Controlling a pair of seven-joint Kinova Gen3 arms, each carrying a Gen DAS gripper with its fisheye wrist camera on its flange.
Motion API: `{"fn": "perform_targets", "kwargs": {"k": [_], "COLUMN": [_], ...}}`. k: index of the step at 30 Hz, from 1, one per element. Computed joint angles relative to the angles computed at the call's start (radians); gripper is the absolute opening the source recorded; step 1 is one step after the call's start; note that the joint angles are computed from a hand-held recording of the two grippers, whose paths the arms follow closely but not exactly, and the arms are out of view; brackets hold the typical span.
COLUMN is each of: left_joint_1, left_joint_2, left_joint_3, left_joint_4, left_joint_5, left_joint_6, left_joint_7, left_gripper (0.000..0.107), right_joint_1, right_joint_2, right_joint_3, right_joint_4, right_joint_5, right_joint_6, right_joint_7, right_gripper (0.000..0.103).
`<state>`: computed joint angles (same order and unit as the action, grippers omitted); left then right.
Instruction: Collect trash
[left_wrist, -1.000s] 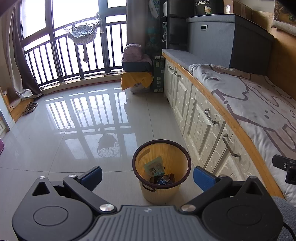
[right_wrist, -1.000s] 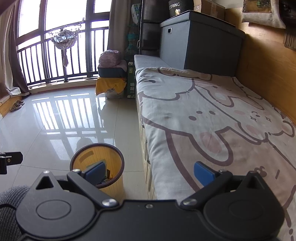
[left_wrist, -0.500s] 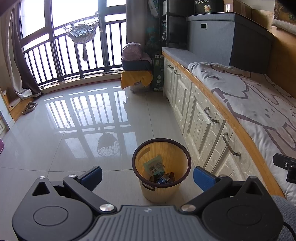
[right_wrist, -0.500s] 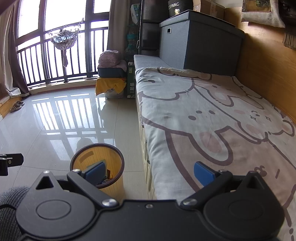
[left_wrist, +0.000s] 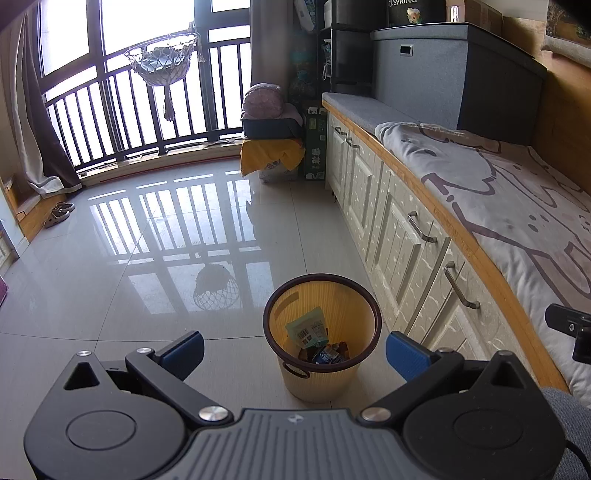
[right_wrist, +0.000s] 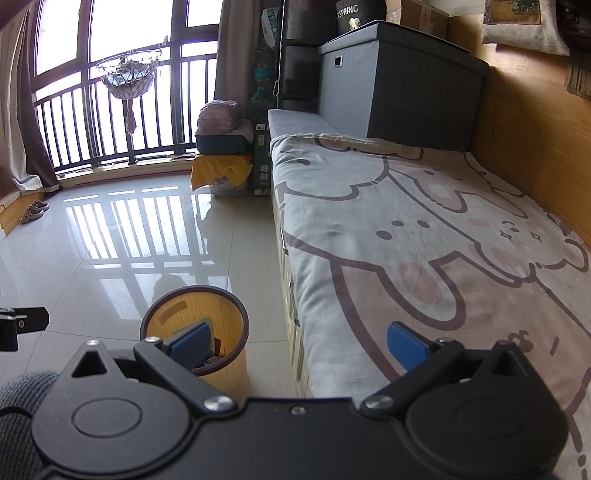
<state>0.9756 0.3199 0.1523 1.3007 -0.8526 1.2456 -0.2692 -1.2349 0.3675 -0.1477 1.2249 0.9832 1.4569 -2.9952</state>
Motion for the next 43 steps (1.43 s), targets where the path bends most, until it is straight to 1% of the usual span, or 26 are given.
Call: {"fn": "perform_targets", "kwargs": {"k": [26,43], "left_joint_1": [-0.005,0.001], "left_joint_2": [0.001,0.002], "left_joint_3": [-0.002,-0.003], "left_joint_4": [-0.011,0.0], "left_joint_5": [0.008,0.009], "left_joint_6": [0.002,-0.001], "left_joint_7": [-0.017,-0.005], "left_gripper": [0.103,0.103], "right_joint_1": [0.003,-0.001], "right_joint_2": [-0.002,-0.001], "right_joint_3": [-0.001,-0.002], "right_joint_4": [0.007,0.01], "right_joint_5": [0.001,0.004], "right_joint_6": [-0.005,-0.004], "right_joint_7": [-0.005,-0.017], "right_gripper": [0.103,0.103]}}
